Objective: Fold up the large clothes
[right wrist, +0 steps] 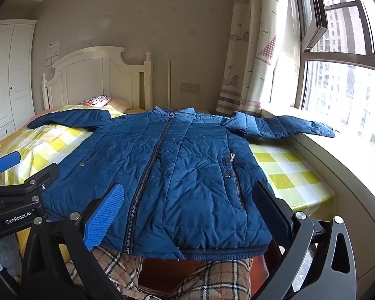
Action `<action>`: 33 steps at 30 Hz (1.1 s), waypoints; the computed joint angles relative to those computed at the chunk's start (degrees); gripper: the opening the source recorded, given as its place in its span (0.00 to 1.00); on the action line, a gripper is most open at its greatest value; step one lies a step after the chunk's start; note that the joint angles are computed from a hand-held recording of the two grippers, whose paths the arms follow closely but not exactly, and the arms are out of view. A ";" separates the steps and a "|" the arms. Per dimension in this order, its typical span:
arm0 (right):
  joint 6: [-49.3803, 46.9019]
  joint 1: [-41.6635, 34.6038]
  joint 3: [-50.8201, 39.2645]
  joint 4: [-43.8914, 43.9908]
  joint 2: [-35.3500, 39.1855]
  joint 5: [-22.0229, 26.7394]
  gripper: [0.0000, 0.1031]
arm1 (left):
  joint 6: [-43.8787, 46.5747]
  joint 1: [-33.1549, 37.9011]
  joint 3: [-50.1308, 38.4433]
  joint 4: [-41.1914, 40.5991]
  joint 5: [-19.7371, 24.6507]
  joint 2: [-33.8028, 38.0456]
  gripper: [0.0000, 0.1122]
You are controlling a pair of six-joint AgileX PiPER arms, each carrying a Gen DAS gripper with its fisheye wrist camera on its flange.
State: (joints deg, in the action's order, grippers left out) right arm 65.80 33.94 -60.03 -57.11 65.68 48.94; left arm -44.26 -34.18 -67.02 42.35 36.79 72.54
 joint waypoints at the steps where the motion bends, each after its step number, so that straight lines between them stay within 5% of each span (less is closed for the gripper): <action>1: -0.02 0.12 0.01 -0.17 -0.05 0.11 0.95 | 0.04 -0.02 -0.02 -0.02 0.06 0.02 0.90; 33: 0.16 0.29 0.68 0.33 0.67 -0.40 0.95 | 0.40 1.26 1.18 -1.47 -1.09 0.13 0.90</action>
State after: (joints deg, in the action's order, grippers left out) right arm 65.96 34.23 -59.35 -56.79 66.35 48.54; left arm -43.85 -32.91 -65.84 40.88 35.70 72.67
